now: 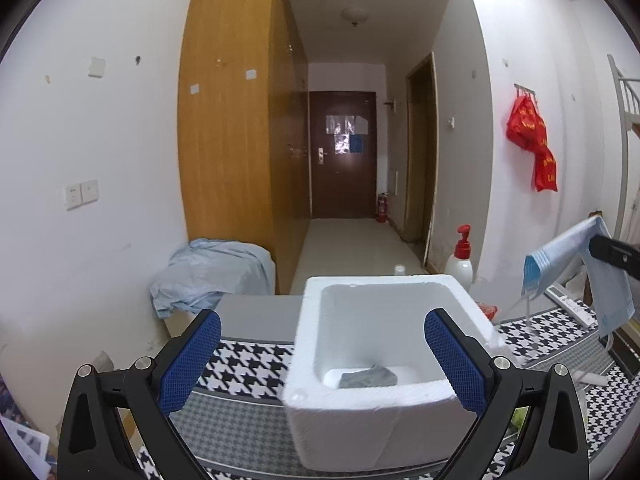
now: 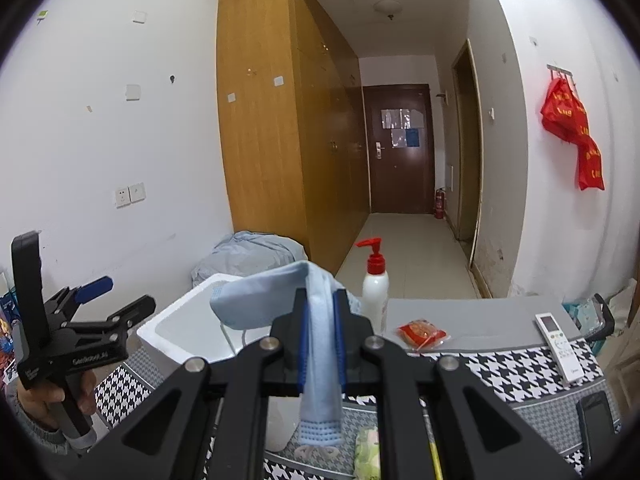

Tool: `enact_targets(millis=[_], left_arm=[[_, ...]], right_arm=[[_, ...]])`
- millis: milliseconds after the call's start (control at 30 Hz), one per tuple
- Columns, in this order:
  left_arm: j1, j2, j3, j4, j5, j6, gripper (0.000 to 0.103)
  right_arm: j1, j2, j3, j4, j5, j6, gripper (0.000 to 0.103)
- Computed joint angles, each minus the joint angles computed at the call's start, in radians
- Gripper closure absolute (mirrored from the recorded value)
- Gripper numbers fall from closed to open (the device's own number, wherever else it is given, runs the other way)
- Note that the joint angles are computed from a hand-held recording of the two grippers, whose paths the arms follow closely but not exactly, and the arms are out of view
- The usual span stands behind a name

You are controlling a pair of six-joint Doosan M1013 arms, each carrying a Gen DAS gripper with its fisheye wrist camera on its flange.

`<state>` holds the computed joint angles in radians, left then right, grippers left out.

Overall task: Organize soft objects
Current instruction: 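Carry the blue mask over the foam box and release it with the right gripper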

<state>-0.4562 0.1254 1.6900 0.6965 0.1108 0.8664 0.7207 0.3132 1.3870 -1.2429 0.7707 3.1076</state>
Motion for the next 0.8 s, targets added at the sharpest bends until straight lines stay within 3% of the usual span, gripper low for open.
enact_targets(millis=[267,367,500,800], left_arm=[[0.013,-0.018,0.030,0.302,0.008,-0.316,0.001],[0.018,-0.023,0.037,0.321,0.011,-0.336,0.001],[0.015,-0.031,0.054,0.570,0.040,-0.582,0.001],[0.013,-0.035,0.075,0.628,0.064,-0.640,0.001]], right_arm=[[-0.009,0.036,-0.061,0.062,-0.025,-0.092,0.088],[-0.015,0.050,-0.086,0.109,-0.035,-0.133,0.088],[-0.024,0.062,-0.108,0.156,-0.065,-0.172,0.088],[-0.031,0.103,-0.181,0.265,-0.080,-0.309,0.088]])
